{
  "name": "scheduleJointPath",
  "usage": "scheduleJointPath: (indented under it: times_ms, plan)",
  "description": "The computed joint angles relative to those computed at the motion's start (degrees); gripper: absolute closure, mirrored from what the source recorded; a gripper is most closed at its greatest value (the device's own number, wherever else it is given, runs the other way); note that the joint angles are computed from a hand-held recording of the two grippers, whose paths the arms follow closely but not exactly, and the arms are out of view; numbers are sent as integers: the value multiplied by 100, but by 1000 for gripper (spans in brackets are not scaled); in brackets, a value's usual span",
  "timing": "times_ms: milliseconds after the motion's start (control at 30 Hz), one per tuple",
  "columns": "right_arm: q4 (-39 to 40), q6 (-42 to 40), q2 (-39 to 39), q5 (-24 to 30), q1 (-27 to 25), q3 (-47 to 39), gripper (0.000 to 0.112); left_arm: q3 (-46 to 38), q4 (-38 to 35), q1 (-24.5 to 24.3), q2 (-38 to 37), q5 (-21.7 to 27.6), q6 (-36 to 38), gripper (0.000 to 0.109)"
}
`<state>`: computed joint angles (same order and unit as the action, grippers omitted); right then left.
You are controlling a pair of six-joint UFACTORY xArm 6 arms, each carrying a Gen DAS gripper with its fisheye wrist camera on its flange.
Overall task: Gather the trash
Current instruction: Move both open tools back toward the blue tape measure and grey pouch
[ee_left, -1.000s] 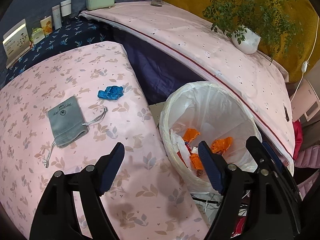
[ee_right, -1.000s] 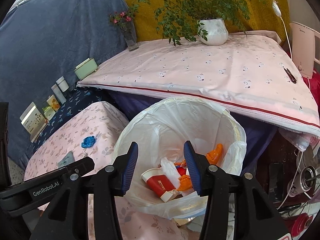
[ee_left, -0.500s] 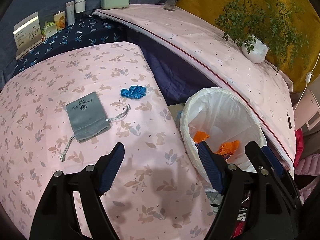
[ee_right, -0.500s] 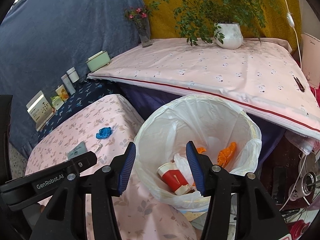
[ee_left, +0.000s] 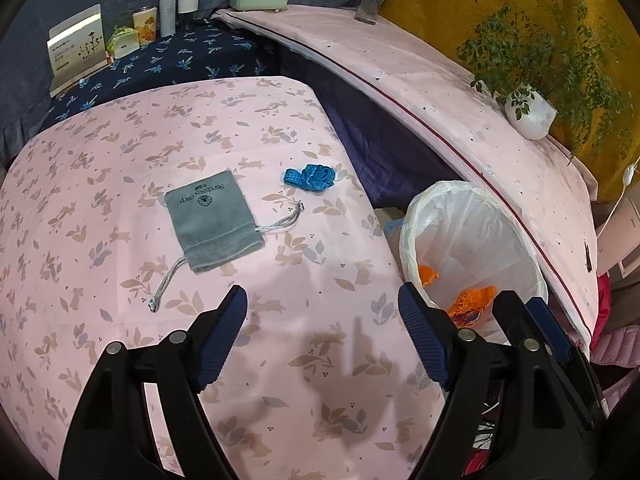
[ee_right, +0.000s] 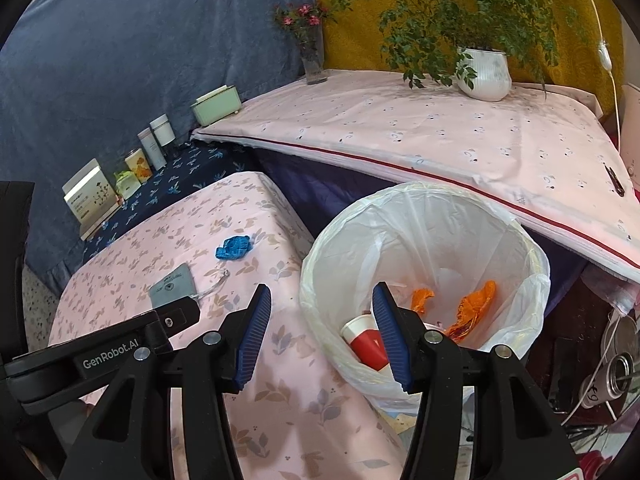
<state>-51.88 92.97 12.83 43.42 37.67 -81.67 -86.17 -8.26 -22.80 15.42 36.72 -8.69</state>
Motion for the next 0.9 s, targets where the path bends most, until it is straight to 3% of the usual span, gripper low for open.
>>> scheduleJointPath:
  times_ms: [567,700,900]
  plan:
    - [425,-617,689,-169,-30,-713,61,-16,-11,456,235,83,-246,34]
    - [607,-914,999,-177,-66,-1071,61,-166,93,570,427,112,-434,28]
    - [1076,-1504,1677,-260,-197,-1863,61,-778,19,743,976,341,-466,28]
